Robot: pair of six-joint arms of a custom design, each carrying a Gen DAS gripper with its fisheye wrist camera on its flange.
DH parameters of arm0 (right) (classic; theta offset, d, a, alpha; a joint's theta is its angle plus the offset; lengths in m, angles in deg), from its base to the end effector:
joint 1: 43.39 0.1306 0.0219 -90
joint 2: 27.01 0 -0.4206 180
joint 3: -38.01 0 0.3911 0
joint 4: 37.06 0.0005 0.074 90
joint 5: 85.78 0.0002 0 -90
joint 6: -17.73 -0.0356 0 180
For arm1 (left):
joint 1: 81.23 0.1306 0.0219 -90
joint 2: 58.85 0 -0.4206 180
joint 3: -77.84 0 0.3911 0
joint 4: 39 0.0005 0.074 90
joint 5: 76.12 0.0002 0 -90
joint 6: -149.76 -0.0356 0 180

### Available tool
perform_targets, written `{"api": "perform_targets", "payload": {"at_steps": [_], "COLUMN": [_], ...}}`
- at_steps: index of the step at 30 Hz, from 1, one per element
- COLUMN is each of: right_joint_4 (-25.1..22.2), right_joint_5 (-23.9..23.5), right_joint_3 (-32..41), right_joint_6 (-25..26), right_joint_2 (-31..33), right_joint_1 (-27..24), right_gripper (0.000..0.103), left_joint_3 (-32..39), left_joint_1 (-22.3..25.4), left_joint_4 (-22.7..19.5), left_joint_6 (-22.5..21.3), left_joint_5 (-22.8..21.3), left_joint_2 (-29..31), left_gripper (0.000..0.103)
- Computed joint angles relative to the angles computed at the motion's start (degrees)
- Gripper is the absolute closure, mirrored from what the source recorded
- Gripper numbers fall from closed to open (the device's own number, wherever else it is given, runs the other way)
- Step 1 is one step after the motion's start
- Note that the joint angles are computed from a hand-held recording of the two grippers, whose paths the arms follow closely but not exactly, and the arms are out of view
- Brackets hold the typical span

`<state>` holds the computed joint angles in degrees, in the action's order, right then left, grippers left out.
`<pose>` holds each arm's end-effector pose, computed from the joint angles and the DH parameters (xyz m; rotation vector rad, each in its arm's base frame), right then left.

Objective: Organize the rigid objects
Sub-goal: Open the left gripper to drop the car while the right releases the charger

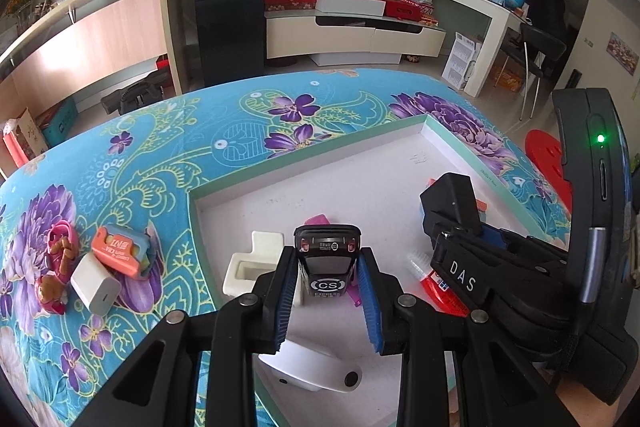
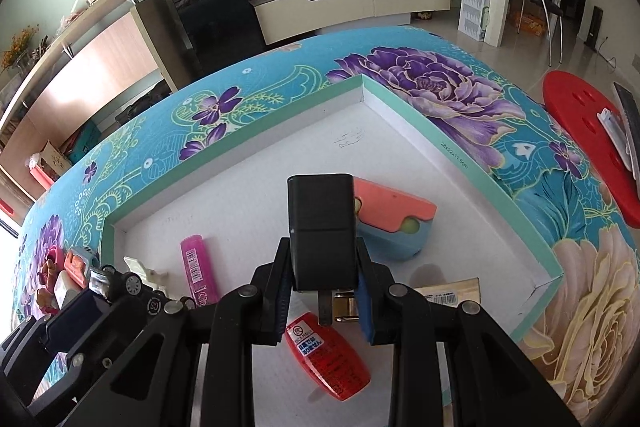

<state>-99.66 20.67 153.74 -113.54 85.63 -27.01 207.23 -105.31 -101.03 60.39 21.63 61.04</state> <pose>0.6065 0.1672 0.4466 0.6455 2.4603 0.0121 0.6219 -0.2837 0.4730 0.5663 2.4448 -0.3481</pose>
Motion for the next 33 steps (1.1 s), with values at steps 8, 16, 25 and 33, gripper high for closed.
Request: {"api": "perform_targets", "payload": {"at_steps": [8,16,25,33], "right_joint_4": [-0.97,-1.26,-1.85,-3.80], "right_joint_5": [-0.35,0.75,2.10,2.17], "right_joint_3": [0.55,1.31,2.42,4.69], "right_joint_6": [-0.21,0.04,0.95,1.87], "right_joint_2": [0.30,-0.07,-0.09,1.74], "right_joint_1": [0.01,0.27,0.79,1.39], "right_gripper": [0.074,0.072,0.060,0.044], "left_joint_3": [1.20,1.19,0.69,0.41], "left_joint_1": [-0.01,0.79,2.67,5.24], "left_joint_4": [-1.41,-1.42,-0.73,-1.58], "left_joint_6": [0.76,2.01,4.40,7.90], "left_joint_5": [-1.65,-1.19,-3.38,-7.41], "left_joint_2": [0.67,0.06,-0.78,-0.33], "left_gripper": [0.057,0.041,0.028,0.017]}}
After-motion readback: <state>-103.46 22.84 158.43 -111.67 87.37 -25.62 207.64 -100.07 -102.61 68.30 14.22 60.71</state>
